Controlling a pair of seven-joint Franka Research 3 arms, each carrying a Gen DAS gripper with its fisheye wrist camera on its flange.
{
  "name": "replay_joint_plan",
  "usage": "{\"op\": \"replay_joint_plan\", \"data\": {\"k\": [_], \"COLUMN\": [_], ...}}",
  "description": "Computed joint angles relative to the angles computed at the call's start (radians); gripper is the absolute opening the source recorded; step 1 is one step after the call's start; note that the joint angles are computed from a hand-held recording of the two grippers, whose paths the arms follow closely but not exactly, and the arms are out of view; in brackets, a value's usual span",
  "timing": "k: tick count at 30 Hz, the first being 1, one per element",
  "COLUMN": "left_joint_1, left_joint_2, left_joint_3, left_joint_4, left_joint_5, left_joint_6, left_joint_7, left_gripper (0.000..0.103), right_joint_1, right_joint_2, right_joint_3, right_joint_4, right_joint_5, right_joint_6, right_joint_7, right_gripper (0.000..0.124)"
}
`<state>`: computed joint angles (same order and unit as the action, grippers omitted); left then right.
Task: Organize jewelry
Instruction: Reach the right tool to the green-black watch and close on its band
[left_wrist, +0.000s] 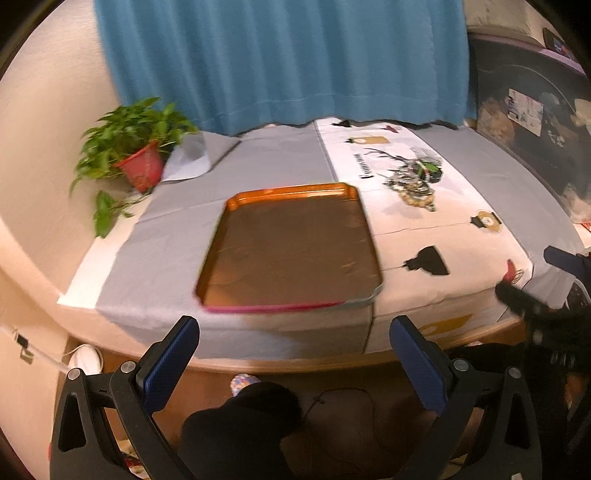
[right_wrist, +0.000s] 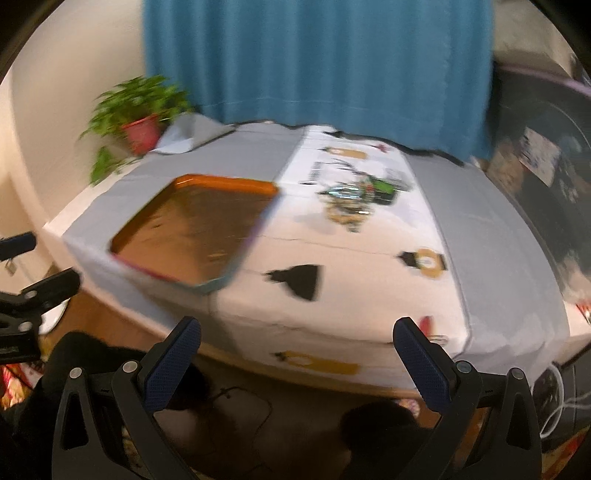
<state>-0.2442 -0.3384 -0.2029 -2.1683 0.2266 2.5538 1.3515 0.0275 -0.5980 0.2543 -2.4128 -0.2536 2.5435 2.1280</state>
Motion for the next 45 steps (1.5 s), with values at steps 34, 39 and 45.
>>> {"op": "replay_joint_plan", "data": {"k": [34, 39, 45], "left_joint_1": [-0.162, -0.159, -0.160], "left_joint_2": [0.772, 0.769, 0.765], "left_joint_3": [0.000, 0.003, 0.001], "left_joint_4": [0.900, 0.896, 0.890], "left_joint_5": [0.145, 0.152, 0.159], "left_joint_6": [-0.210, -0.217, -0.210], "left_joint_7": [-0.013, -0.026, -0.033], "left_gripper": [0.102, 0.102, 0.102], "right_joint_1": [-0.016, 0.017, 0.024], "right_joint_2": [0.891, 0.975, 0.928], "right_joint_3": [-0.318, -0.320, -0.336], "right_joint_4": [0.716, 0.841, 0.772], "right_joint_5": [0.313, 0.338, 0.371], "right_joint_6": [0.074, 0.024, 0.094], "right_joint_7": [-0.629, -0.658, -0.646], "right_gripper": [0.103, 0.103, 0.056]}}
